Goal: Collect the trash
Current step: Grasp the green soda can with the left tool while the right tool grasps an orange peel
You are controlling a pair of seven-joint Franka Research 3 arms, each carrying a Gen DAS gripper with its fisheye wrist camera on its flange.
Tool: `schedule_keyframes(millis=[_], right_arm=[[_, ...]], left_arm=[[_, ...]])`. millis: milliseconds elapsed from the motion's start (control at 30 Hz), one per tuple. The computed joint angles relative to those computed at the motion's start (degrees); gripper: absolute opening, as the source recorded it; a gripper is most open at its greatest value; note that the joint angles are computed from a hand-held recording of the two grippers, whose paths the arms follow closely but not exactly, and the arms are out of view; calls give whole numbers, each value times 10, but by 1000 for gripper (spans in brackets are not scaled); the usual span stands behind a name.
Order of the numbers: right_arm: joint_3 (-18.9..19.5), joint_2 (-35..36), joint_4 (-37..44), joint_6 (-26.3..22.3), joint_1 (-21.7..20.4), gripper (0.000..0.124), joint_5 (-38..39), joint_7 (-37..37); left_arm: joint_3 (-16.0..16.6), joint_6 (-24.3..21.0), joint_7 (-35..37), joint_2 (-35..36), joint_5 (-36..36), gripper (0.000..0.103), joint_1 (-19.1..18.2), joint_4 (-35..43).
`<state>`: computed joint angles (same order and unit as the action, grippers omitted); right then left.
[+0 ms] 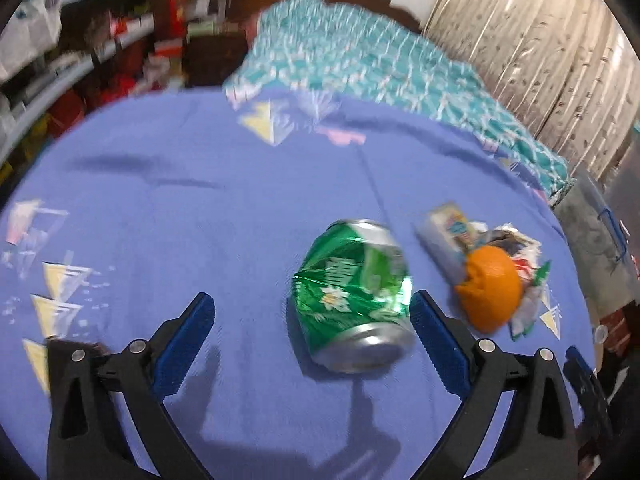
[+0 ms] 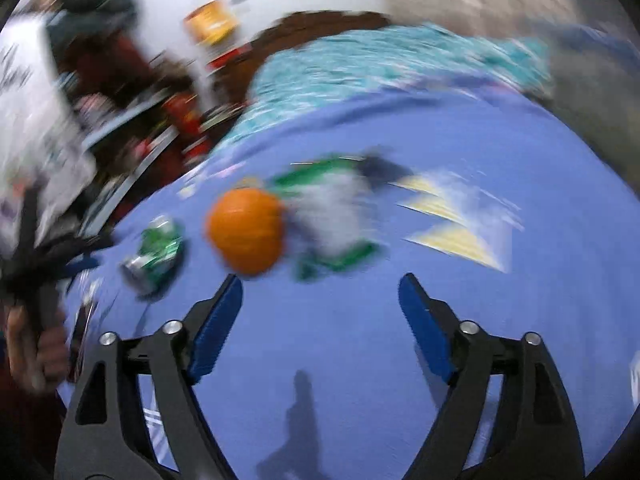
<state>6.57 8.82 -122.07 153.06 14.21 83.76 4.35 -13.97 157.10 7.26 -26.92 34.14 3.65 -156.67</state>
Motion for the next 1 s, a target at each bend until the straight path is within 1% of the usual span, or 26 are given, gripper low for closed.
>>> schedule_keyframes(millis=[67, 100, 167, 200, 233, 267, 300, 333, 367, 400, 433, 467, 500, 533, 567, 600, 633, 667, 700, 767, 800, 833, 900, 967, 1000], right_arm=[[16, 5, 12, 20, 21, 87, -11, -33], [24, 10, 20, 33, 32, 87, -18, -48], [35, 28, 39, 77, 54, 88, -46, -58], [40, 44, 53, 107, 68, 88, -73, -46], [42, 60, 68, 124, 75, 88, -98, -28], [45, 77, 81, 145, 83, 89, -130, -4], [45, 90, 89, 169, 93, 89, -163, 23], [28, 109, 99, 198, 118, 89, -223, 79], [-9, 124, 106, 204, 151, 88, -299, 158], [-31, 131, 110, 192, 167, 84, -347, 212], [-36, 135, 118, 160, 162, 65, -360, 234], [-22, 133, 122, 122, 138, 52, -349, 230], [-13, 127, 119, 99, 123, 49, -345, 240], [-3, 119, 107, 101, 113, 45, -338, 242], [14, 110, 97, 95, 96, 43, -322, 228], [36, 91, 77, 74, 67, 43, -290, 196], [51, 75, 57, 62, 48, 43, -270, 175], [58, 55, 32, 48, 34, 43, -252, 155], [58, 41, 14, 37, 28, 43, -244, 145], [49, 6, -28, 0, 16, 43, -225, 121], [43, -4, -41, -11, 15, 43, -216, 112], [36, -21, -62, -24, 12, 43, -201, 96], [18, -53, -98, -47, 9, 45, -180, 68], [1, -80, -131, -60, 9, 54, -149, 35], [-5, -92, -148, -50, 10, 57, -130, 21]], left_arm=[[29, 34, 24, 28, -24, 94, -9, -3], [44, 59, 37, 44, -41, 94, -15, -5], [49, 99, 45, 64, -58, 94, -10, -9], [45, 109, 44, 72, -62, 94, -3, -8], [34, 115, 35, 77, -59, 94, 9, -7], [13, 115, 15, 85, -44, 94, 28, 0], [2, 117, 2, 91, -31, 94, 40, 5], [-3, 118, -2, 93, -23, 92, 41, 7], [-10, 113, -11, 91, -14, 84, 43, 8], [-19, 117, -24, 94, 2, 77, 51, 12], [-8, 147, -19, 98, 4, 63, 44, 6], [-8, 145, -17, 98, 3, 61, 40, 7], [-24, 134, -31, 97, 16, 60, 49, 12], [-36, 126, -43, 91, 30, 56, 51, 12], [-37, 129, -49, 88, 35, 54, 47, 9], [-30, 143, -50, 83, 28, 54, 34, 0], [-27, 161, -53, 78, 21, 54, 23, -12], [-30, 169, -57, 71, 17, 54, 20, -21], [-40, 178, -64, 61, 14, 54, 18, -32], [-58, 198, -74, 42, -1, 54, 3, -54], [-68, 208, -76, 41, -7, 54, 2, -58], [-82, 221, -80, 36, -14, 54, -2, -64], [-110, 233, -78, 36, -24, 54, -3, -65], [-145, 242, -76, 48, -29, 54, 6, -54], [-157, 242, -74, 55, -33, 55, 8, -47]])
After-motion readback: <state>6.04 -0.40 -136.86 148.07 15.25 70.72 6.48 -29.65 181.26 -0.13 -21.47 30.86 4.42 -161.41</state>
